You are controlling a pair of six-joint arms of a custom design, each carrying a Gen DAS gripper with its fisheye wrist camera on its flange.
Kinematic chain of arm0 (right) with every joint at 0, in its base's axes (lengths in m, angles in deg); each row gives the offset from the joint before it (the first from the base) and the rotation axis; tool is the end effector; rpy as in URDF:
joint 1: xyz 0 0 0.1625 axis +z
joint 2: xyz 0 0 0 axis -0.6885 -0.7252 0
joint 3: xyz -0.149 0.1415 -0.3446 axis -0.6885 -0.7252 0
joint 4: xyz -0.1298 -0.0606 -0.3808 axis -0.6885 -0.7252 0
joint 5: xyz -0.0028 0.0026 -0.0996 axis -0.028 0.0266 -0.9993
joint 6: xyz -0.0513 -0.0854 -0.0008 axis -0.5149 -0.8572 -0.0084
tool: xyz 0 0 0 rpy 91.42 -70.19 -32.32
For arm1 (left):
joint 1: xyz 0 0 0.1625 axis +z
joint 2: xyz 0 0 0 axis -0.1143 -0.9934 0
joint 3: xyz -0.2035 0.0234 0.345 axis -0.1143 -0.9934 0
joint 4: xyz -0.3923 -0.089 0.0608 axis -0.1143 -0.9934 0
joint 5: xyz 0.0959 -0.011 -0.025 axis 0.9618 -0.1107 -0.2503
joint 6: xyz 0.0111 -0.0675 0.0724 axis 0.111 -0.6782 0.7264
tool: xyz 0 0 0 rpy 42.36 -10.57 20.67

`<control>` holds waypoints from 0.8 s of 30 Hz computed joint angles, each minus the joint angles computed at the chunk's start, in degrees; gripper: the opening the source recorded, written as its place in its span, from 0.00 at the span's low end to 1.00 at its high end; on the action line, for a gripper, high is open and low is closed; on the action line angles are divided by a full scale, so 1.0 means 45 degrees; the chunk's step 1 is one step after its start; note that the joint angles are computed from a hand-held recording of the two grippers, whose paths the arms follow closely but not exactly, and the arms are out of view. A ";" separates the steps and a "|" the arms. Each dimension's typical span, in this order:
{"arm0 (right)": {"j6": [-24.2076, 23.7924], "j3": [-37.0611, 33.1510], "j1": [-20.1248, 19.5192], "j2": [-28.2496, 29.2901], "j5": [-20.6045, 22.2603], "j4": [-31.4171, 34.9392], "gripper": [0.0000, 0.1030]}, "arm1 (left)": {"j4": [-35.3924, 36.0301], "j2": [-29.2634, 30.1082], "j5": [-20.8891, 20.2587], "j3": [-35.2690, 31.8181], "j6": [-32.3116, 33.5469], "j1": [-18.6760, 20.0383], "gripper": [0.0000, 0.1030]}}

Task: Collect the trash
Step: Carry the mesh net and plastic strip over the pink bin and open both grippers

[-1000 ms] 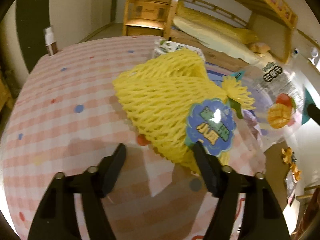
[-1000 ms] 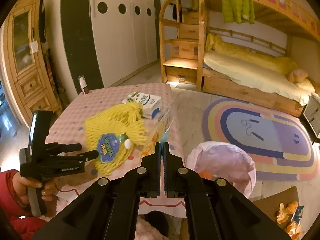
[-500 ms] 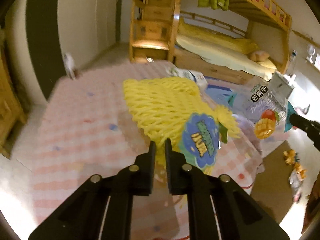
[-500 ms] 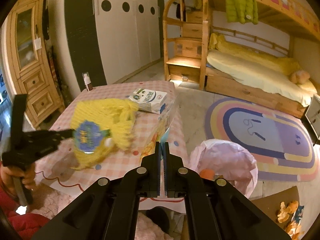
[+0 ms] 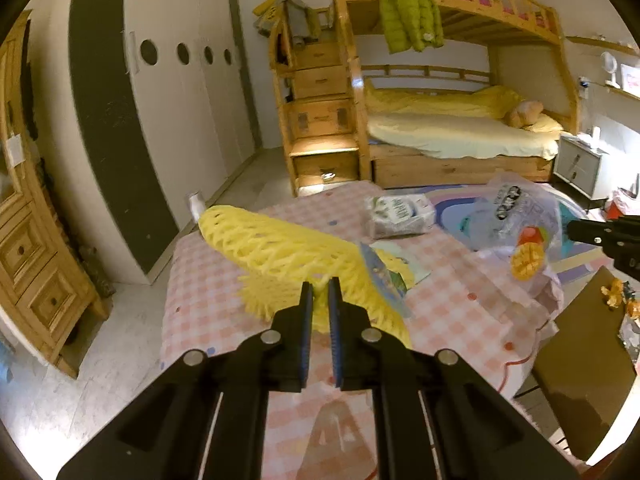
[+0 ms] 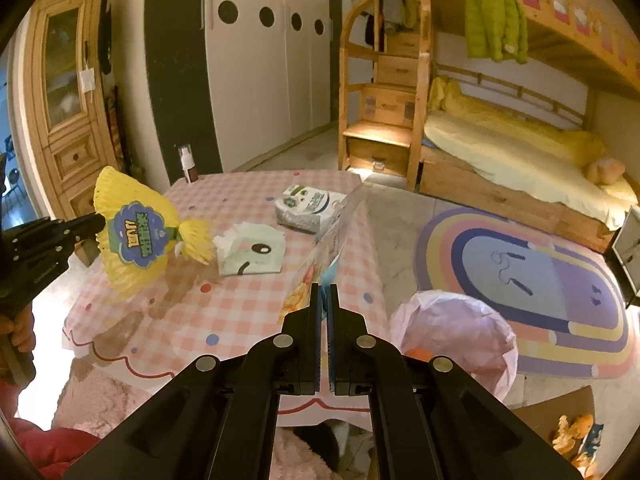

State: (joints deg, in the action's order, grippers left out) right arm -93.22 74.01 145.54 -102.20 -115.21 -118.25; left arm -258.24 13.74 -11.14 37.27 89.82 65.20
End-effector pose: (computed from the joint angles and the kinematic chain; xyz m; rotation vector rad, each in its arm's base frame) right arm 0.2038 -0.6095 0.1694 0.2149 -2.2008 1.1594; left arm -0.2071 -0.6920 0.1944 1.1586 2.1669 -0.9001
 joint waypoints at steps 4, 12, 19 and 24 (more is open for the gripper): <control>-0.0141 0.0242 0.0014 -0.0191 -0.0115 -0.0676 0.02 | 0.0038 -0.0005 -0.0834 0.0037 0.0356 -0.0385 0.06; -0.0538 0.1231 -0.0301 -0.1008 -0.0806 -0.2589 0.02 | 0.0834 0.1002 -0.2489 -0.0543 0.0782 -0.1312 0.06; -0.0168 0.2363 -0.1139 -0.1907 -0.1424 -0.3528 0.02 | 0.2194 0.2795 -0.3391 -0.1924 0.0601 -0.1748 0.06; 0.0413 0.2822 -0.1884 -0.2299 -0.1726 -0.3355 0.02 | 0.3343 0.4087 -0.3269 -0.3119 0.0247 -0.1858 0.06</control>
State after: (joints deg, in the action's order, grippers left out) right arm -91.36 86.70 137.06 -112.55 -122.97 -133.34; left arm -243.20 32.13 -25.85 23.23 90.93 56.84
